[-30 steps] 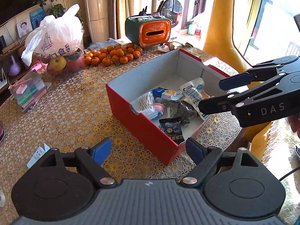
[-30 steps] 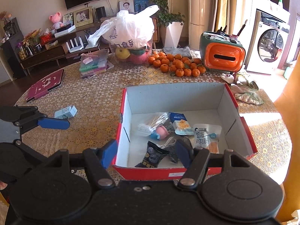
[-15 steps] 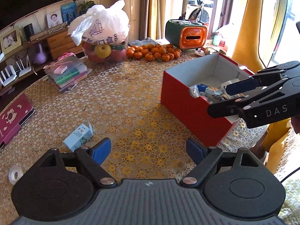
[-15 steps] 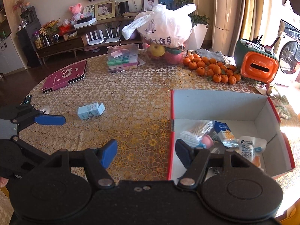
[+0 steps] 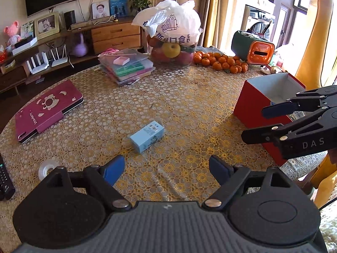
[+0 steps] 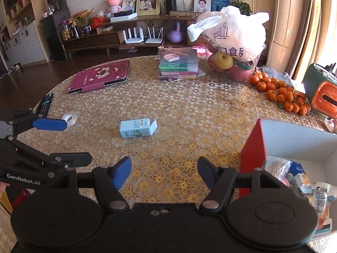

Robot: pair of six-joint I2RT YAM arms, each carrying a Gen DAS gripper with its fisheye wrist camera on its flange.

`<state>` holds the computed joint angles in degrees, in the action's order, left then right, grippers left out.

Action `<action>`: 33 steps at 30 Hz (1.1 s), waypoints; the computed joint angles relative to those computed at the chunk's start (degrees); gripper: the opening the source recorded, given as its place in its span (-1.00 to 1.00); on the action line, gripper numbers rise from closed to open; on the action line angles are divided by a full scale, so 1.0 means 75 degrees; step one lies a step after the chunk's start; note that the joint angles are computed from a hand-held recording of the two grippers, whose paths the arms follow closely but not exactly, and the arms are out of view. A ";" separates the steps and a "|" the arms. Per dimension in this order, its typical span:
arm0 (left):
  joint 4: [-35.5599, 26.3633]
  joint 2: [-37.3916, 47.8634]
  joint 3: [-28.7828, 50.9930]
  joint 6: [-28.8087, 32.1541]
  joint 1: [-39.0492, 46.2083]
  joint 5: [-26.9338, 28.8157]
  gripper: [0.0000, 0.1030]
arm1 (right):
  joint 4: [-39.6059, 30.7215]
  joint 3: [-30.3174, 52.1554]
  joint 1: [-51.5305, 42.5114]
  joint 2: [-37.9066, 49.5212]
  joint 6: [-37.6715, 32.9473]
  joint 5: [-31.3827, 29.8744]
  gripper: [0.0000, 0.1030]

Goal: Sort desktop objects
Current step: 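Move left tool toward clear tape roll while right tool approaches light blue carton, then close left tool on clear tape roll while right tool grips light blue carton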

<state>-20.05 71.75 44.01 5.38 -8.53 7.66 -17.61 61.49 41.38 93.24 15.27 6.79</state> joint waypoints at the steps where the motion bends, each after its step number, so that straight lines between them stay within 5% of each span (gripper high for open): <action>1: 0.0055 0.0022 -0.0044 0.0075 0.0153 0.0018 0.69 | 0.0055 0.0085 0.0040 0.0138 0.0005 -0.0023 0.34; 16: 0.0635 0.1213 -0.0189 0.0620 0.2642 0.1003 0.69 | 0.0710 0.1666 0.0445 0.2229 -0.0138 -0.0112 0.37; 20: 0.0984 0.1557 -0.0152 0.0722 0.2908 0.0930 0.74 | 0.0710 0.2178 0.0503 0.2827 -0.0153 -0.0167 0.38; 22: 0.1131 0.1772 -0.0096 0.0777 0.3086 0.0963 1.00 | 0.0773 0.2402 0.0517 0.3101 -0.0173 -0.0156 0.38; 33: 0.2123 0.3068 0.0326 0.0679 0.3644 0.0735 1.00 | 0.0702 0.3834 0.0452 0.4592 -0.0384 -0.0118 0.40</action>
<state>-4.13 94.76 46.45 10.47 18.80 13.17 -12.34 90.24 44.77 127.68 12.39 5.90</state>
